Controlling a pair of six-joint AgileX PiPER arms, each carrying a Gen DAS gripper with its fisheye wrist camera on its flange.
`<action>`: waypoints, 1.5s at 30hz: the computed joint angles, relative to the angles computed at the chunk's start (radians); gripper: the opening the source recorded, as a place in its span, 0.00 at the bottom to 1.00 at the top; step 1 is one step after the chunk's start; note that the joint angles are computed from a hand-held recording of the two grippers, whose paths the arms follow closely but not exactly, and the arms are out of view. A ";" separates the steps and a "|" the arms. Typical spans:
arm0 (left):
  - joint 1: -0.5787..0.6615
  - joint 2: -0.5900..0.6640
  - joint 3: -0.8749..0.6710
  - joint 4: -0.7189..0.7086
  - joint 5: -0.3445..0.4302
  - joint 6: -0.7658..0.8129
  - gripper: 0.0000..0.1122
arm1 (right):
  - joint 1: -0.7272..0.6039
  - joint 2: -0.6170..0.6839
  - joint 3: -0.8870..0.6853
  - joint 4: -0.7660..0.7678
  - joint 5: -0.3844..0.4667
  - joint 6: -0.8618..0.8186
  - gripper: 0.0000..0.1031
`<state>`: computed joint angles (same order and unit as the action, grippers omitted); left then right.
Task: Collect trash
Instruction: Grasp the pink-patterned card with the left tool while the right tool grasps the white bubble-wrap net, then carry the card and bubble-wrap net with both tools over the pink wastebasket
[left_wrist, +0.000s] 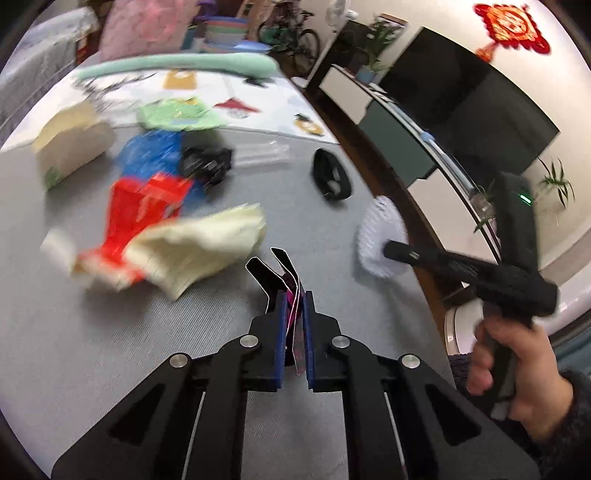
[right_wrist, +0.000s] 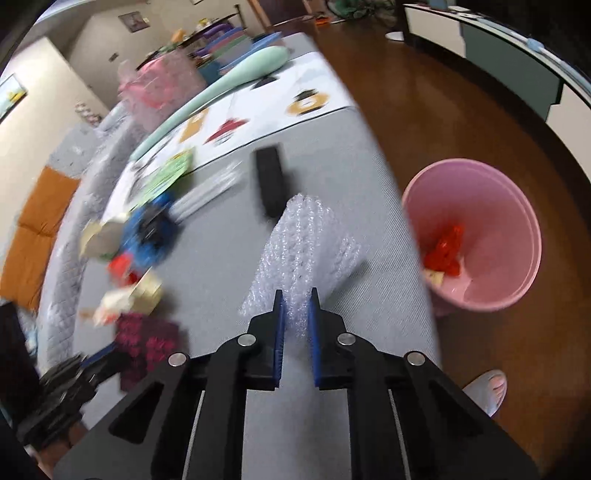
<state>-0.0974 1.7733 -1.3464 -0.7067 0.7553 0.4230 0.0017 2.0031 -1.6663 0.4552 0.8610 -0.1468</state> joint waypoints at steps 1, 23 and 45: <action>0.012 -0.019 0.026 -0.007 0.001 0.000 0.07 | 0.012 -0.025 0.031 0.008 -0.009 -0.023 0.12; 0.047 -0.370 0.255 0.354 -0.026 -0.252 0.07 | 0.182 -0.255 0.311 0.309 -0.065 -0.414 0.12; -0.121 -0.369 -0.030 0.688 0.037 -0.689 0.07 | 0.040 -0.169 0.123 0.613 0.184 -0.642 0.12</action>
